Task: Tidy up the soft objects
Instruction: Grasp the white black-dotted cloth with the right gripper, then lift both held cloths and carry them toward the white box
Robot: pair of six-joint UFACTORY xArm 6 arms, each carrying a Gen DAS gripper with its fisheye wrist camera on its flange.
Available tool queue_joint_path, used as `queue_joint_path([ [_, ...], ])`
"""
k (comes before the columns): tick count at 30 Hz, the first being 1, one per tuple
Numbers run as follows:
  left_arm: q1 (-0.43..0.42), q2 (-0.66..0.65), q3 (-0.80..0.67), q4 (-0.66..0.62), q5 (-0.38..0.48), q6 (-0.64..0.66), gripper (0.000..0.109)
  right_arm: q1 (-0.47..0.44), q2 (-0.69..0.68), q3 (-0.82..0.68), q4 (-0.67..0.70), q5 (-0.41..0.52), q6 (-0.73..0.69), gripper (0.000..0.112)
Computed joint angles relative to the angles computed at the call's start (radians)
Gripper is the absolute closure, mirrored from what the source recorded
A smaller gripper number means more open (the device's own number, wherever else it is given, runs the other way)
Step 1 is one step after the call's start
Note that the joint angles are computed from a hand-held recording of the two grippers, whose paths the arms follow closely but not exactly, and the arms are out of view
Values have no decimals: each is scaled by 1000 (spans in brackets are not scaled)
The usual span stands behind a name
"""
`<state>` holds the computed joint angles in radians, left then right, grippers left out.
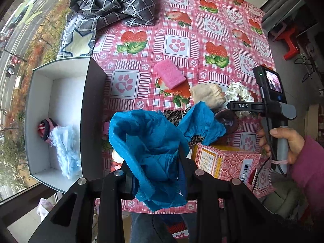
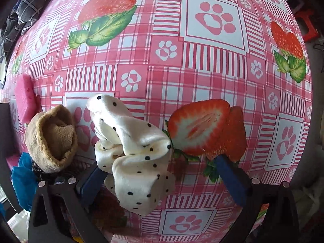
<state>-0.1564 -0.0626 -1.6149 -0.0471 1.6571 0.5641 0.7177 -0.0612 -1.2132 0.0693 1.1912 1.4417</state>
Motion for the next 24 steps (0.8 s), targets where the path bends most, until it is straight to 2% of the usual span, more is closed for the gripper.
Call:
queue_joint_path([
  [5,2,-11,-1,0,1,-9,75,-25,43,-49,33,26,-103,9],
  [7,1,-17,2,1,-2,-10,75,-13,44,-57,24,36,-100,14],
  [10,-1,-27,7,2,-6,-10,75,2,48,-81,19,54,-120,35],
  [12,-2,-35,9,-2,-7,-9,75,14,57,-110,0,70,-146,69],
  [14,-2,-42,10,-6,-11,-6,75,23,47,-102,9,53,-165,85],
  [15,-3,-46,12,-9,-13,-4,75,29,35,-90,17,37,-158,89],
  [19,-2,-60,14,-17,-23,2,75,41,-45,2,37,-58,-96,90],
  [24,6,-59,1,-32,-26,-5,75,67,-127,26,-18,-64,-31,90],
])
